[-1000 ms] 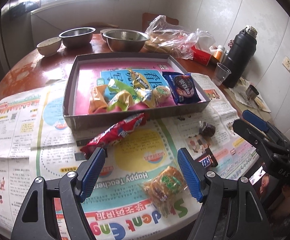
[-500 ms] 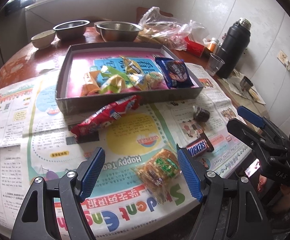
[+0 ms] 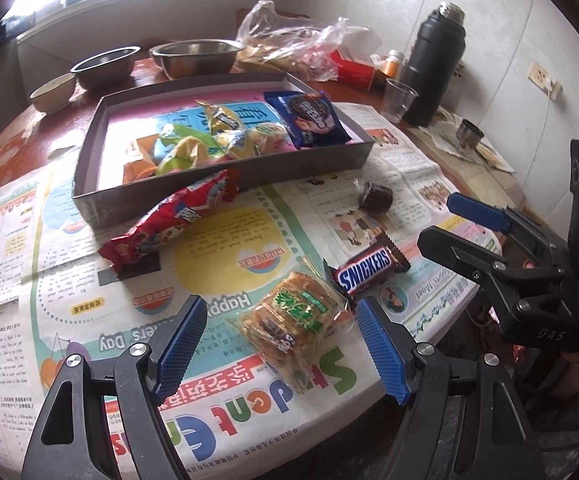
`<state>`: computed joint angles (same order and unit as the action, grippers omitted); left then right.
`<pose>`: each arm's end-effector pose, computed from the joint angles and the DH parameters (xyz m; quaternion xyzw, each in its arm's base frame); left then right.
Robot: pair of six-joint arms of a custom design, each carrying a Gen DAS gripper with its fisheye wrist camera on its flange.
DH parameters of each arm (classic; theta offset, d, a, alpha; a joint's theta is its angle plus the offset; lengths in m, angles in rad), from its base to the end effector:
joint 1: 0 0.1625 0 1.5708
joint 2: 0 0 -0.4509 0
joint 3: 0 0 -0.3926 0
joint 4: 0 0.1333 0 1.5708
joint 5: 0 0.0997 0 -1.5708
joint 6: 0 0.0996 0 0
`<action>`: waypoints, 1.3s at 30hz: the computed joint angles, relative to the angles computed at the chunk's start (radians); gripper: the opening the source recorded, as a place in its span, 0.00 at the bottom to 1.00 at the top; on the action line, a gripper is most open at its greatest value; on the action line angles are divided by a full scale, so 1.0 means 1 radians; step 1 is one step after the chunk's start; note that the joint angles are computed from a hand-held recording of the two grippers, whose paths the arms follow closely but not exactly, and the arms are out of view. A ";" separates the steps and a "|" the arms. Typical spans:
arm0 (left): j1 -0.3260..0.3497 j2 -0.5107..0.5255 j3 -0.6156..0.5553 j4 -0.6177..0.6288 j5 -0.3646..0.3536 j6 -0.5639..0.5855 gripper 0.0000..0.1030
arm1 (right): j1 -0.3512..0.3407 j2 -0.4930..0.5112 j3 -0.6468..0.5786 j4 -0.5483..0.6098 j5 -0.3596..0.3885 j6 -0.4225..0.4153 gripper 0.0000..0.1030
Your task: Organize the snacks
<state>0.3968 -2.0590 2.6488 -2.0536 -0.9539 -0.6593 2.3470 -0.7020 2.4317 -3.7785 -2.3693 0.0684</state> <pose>-0.1155 -0.2554 0.2509 0.2579 0.9160 -0.2096 0.2249 0.3263 -0.2439 0.0502 0.2239 -0.8716 0.3537 0.2551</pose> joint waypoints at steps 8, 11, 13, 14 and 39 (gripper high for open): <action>0.018 0.025 0.015 -0.047 -0.010 0.031 0.77 | -0.009 -0.006 0.020 0.009 0.016 0.007 0.80; 0.025 0.048 0.020 -0.075 -0.015 0.051 0.77 | -0.015 -0.005 0.025 0.017 0.018 0.009 0.80; 0.028 0.064 0.024 -0.091 -0.015 0.058 0.77 | -0.019 -0.005 0.026 0.020 0.021 0.010 0.80; 0.031 0.073 0.026 -0.102 -0.016 0.068 0.77 | -0.022 -0.005 0.027 0.021 0.022 0.010 0.80; 0.107 0.172 0.037 -0.218 0.000 0.151 0.77 | -0.095 0.028 0.023 0.003 0.109 -0.039 0.80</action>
<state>0.5034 -1.8872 2.6859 -2.2712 -0.9544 -0.5082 2.2521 -0.6741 2.4549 -3.7750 -2.2607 0.0295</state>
